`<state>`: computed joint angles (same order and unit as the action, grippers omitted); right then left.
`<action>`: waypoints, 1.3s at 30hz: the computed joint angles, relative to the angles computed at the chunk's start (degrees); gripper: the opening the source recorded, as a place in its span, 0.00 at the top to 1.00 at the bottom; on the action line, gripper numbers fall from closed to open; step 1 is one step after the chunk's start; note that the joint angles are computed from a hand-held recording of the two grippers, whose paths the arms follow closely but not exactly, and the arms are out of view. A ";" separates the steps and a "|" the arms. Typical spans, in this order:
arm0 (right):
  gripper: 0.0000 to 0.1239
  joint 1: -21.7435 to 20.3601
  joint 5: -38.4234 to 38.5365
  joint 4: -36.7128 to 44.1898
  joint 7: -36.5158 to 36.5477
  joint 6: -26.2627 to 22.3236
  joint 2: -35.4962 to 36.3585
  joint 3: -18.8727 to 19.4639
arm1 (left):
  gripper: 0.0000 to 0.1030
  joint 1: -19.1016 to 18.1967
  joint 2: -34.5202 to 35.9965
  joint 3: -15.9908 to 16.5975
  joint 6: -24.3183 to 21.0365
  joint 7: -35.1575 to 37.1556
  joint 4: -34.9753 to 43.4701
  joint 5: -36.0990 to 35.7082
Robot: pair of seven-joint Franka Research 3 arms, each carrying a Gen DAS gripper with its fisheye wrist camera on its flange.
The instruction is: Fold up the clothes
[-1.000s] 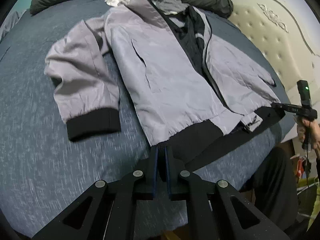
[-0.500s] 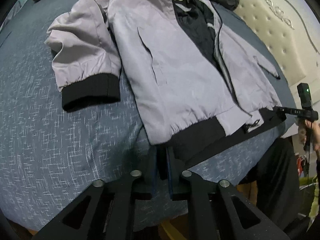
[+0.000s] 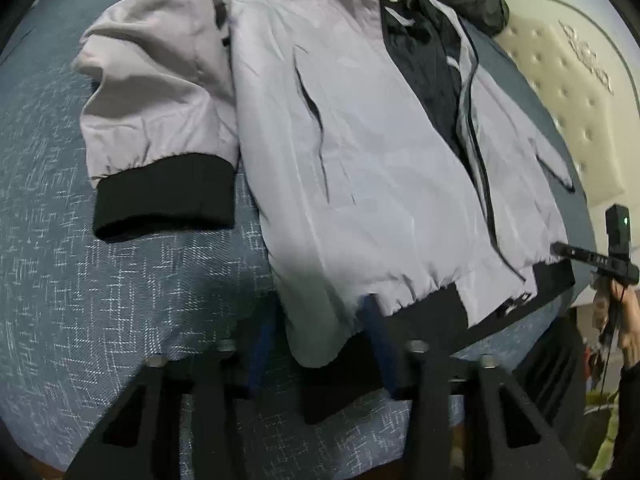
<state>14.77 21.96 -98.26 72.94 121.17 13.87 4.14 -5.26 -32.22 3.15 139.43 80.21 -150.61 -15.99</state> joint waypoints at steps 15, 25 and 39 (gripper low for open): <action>0.86 -0.72 1.43 -7.51 -5.77 1.05 -5.01 -0.54 | 0.85 0.60 -2.09 -3.09 -7.53 -0.99 1.16 6.57; 0.69 -0.91 5.76 1.56 -5.73 7.00 -3.17 0.22 | 0.63 3.79 -1.71 -4.92 -3.07 -7.75 7.81 16.24; 0.59 3.63 0.79 37.49 6.37 2.81 21.98 1.58 | 0.57 5.72 14.29 -5.25 13.36 -11.62 13.21 20.41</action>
